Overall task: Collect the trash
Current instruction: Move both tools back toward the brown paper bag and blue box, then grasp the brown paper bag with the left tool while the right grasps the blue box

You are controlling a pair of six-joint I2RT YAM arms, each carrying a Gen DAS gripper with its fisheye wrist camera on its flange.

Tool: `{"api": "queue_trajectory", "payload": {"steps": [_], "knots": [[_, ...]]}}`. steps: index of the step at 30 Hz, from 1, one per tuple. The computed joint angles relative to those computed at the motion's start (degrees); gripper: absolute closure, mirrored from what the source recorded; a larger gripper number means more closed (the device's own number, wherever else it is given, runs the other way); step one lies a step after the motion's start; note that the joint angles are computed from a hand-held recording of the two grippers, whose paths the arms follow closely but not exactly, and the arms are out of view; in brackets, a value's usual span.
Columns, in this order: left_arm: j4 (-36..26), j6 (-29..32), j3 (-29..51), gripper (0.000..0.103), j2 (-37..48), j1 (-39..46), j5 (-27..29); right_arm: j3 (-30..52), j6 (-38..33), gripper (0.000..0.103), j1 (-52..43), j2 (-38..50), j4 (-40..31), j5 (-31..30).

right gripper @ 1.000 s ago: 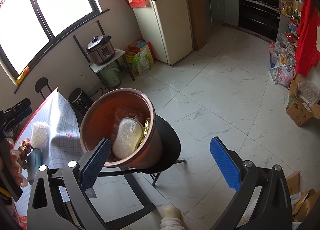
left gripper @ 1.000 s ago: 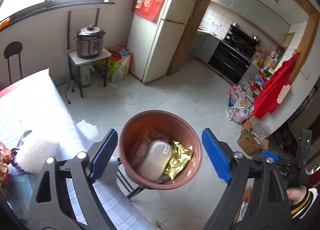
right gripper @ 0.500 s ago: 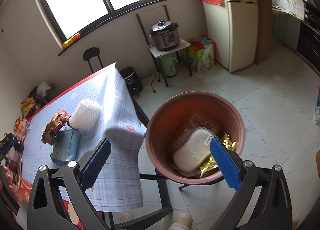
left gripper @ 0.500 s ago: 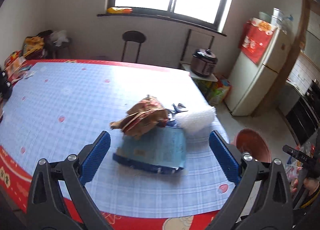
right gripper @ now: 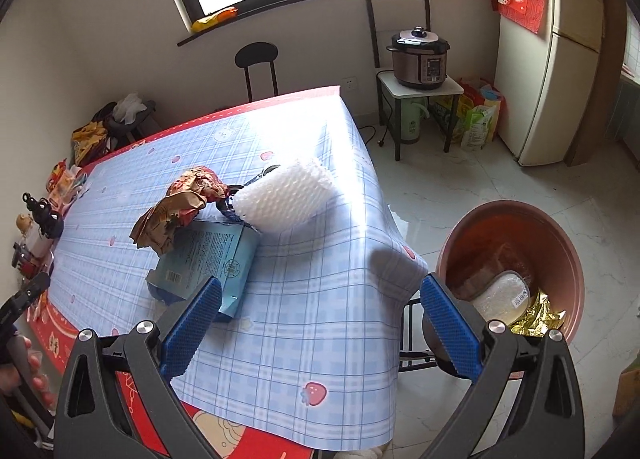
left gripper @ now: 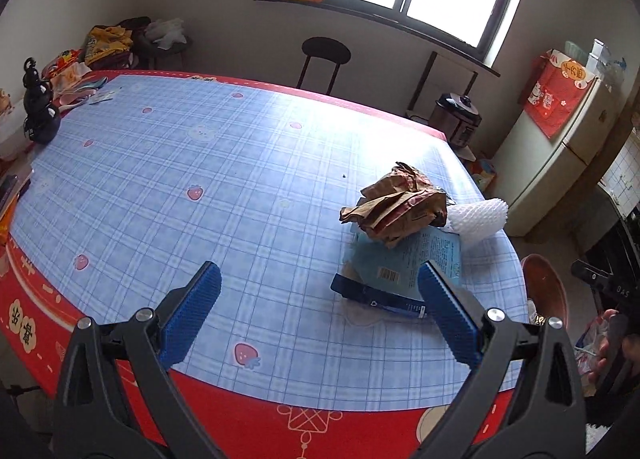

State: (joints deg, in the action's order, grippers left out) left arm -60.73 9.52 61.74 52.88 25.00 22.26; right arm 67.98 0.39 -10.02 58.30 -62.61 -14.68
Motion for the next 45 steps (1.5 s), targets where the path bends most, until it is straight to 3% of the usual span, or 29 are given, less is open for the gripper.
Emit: {"api": "queue_trajectory", "payload": {"steps": [4, 13, 21, 22, 23, 26, 32, 40, 45], "knots": [[5.93, 1.37, -0.59, 0.006, 4.95, -7.54, -1.30, 1.22, 4.62, 0.005, 4.26, 0.26, -0.81, 6.47], [21.48, 6.87, -2.10, 0.006, 19.85, -26.36, -8.02, 0.11, 9.76, 0.005, 4.86, -2.11, -4.19, 14.69], [33.19, 9.03, -1.38, 0.009, 30.81, -32.08, -14.95, -3.97, 10.94, 0.005, -0.67, -6.32, -7.10, 16.84], [33.38, 9.20, -1.07, 0.016, 31.49, -31.79, -13.71, -4.58, 11.25, 0.005, -0.88, -6.67, -7.06, 17.03], [32.28, 9.31, -0.12, 0.034, 32.37, -31.26, -11.17, -4.93, 11.50, 0.005, -0.91, -6.76, -7.00, 17.21], [32.54, 8.41, -0.67, 0.047, 31.24, -30.47, -10.62, -5.32, 12.69, 0.005, 1.42, -6.29, -5.99, 17.55], [28.92, 7.19, -0.44, 0.052, 27.12, -22.33, -3.15, -4.24, 14.35, 0.005, 8.50, -1.78, -1.80, 16.54], [20.62, 4.21, -0.80, 0.053, 19.18, -3.55, 9.49, -3.90, 14.75, 0.005, 17.06, 5.50, 6.28, 12.15], [14.80, 7.43, -1.44, 0.053, 17.08, 8.44, 13.18, -4.30, 14.22, 0.005, 22.02, 12.19, 12.45, 8.92]]}}
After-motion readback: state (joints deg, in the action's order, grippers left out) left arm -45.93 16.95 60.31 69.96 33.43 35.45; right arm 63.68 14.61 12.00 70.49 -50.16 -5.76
